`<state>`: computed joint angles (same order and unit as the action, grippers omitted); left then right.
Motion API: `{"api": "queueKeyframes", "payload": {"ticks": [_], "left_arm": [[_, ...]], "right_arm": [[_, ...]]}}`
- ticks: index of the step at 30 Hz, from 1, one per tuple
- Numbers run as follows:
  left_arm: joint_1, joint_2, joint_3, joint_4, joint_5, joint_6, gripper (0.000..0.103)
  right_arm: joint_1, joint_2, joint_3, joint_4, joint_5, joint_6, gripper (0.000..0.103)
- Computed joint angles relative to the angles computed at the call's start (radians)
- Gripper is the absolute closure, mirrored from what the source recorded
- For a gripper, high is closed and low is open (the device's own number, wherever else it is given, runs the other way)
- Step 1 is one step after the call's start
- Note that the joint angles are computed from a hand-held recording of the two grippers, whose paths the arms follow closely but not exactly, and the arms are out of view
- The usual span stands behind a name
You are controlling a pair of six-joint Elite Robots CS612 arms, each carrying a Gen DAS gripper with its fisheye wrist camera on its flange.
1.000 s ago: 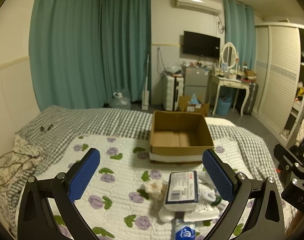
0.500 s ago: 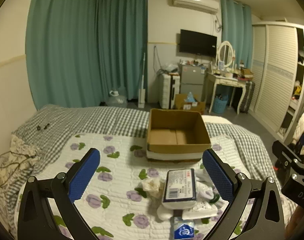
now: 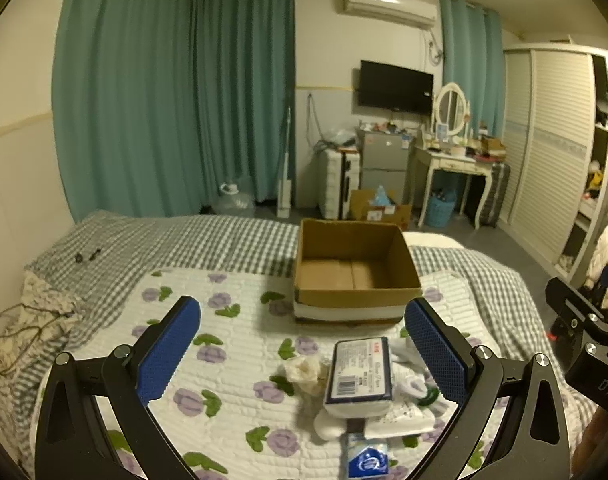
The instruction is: Organize soft objects
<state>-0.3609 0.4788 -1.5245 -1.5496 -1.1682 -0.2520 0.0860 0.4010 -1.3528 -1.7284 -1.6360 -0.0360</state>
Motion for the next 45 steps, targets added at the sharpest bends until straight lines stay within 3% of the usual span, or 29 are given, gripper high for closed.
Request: {"api": "queueKeyframes", "payload": {"ticks": [9, 13, 26, 38, 45], "left_arm": [[0.006, -0.005, -0.001, -0.001, -0.021, 0.005, 0.0], [0.006, -0.005, -0.001, 0.002, -0.019, 0.007, 0.0], [0.014, -0.003, 0.017, -0.005, -0.012, 0.007, 0.0], [0.036, -0.008, 0.089, 0.063, -0.079, -0.03, 0.0], [0.031, -0.008, 0.139, 0.111, -0.192, -0.027, 0.0]], "right_arm": [[-0.003, 0.003, -0.006, -0.005, 0.005, 0.001, 0.0], [-0.009, 0.006, -0.014, -0.005, 0.044, 0.013, 0.0], [-0.007, 0.008, -0.003, -0.016, 0.024, -0.033, 0.0], [-0.027, 0.0, 0.07, 0.01, 0.026, -0.05, 0.0], [-0.039, 0.0, 0.129, 0.045, 0.009, -0.079, 0.0]]}}
